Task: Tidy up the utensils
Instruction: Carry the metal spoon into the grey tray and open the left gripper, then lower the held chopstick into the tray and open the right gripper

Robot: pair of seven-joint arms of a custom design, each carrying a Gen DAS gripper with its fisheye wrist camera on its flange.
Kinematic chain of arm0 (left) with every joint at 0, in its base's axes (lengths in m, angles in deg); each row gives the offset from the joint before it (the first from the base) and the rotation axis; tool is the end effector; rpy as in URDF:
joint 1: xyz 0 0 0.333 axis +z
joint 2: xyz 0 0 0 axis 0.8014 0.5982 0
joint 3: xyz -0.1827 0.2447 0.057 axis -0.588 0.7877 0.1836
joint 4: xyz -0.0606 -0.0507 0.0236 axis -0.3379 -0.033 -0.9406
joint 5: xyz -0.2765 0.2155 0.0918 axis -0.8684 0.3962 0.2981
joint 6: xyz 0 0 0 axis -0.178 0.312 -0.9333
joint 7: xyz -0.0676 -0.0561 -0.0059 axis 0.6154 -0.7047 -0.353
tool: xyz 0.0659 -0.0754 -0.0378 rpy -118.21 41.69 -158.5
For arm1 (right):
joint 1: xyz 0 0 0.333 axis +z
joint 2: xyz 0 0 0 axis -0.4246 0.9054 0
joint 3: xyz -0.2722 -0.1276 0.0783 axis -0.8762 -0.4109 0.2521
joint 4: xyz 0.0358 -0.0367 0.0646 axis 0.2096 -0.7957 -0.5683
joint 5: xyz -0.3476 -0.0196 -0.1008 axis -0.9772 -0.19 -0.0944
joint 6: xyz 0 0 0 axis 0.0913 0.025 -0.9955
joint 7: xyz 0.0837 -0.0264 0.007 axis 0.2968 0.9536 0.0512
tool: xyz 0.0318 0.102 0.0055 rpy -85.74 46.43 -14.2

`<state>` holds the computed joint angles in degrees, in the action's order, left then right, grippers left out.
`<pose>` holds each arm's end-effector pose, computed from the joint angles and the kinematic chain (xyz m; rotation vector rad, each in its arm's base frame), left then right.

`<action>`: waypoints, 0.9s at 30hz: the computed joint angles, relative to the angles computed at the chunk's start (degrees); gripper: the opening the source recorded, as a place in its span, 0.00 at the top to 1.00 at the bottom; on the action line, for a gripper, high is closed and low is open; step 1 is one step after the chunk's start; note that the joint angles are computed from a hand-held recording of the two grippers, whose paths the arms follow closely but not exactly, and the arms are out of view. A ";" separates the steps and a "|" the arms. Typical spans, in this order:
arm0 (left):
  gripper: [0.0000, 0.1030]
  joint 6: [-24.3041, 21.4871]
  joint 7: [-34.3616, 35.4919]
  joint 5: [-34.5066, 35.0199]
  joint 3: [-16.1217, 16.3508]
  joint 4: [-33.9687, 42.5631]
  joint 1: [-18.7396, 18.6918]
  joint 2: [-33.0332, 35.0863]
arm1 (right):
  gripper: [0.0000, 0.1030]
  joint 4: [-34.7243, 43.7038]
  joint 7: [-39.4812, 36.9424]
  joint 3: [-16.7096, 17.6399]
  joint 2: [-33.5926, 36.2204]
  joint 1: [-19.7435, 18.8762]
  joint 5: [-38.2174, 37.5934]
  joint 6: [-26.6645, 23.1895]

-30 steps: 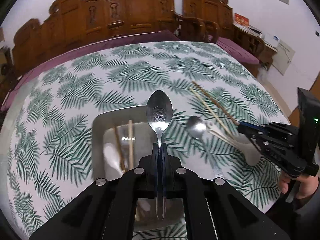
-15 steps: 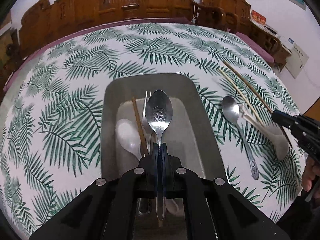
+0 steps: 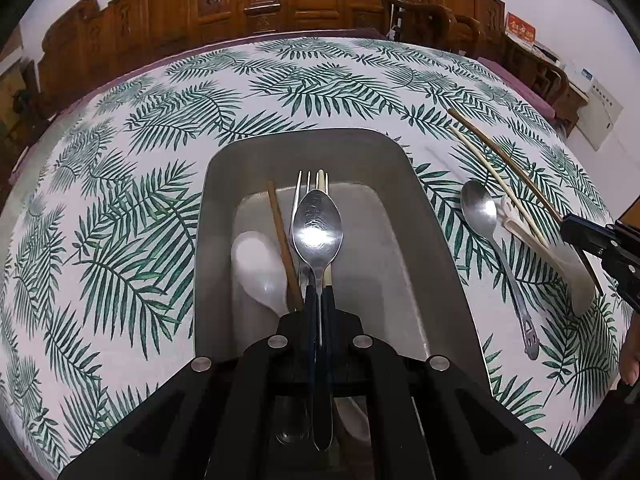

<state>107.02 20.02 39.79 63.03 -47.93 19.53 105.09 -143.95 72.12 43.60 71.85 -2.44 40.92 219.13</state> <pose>0.5276 -0.4579 0.5340 -1.5752 2.2962 -0.6486 0.4713 0.2894 0.5447 -1.8577 1.5936 -0.4450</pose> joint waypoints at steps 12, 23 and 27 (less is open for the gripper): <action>0.81 3.13 -1.62 -0.44 -0.16 -3.31 0.90 -2.85 | 0.94 0.71 0.60 0.58 0.12 0.54 -1.10 0.19; 0.47 8.68 -5.16 5.74 0.14 -8.85 1.94 -8.33 | 0.94 4.56 0.52 2.21 2.09 3.42 -0.46 1.78; 0.33 9.60 -6.03 7.02 0.00 -10.09 2.94 -9.59 | 0.94 6.97 0.12 2.59 4.02 4.57 1.29 1.72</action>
<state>116.62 13.99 46.81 63.04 -58.02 22.47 95.50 -136.99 72.24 46.19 75.87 2.14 42.21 220.85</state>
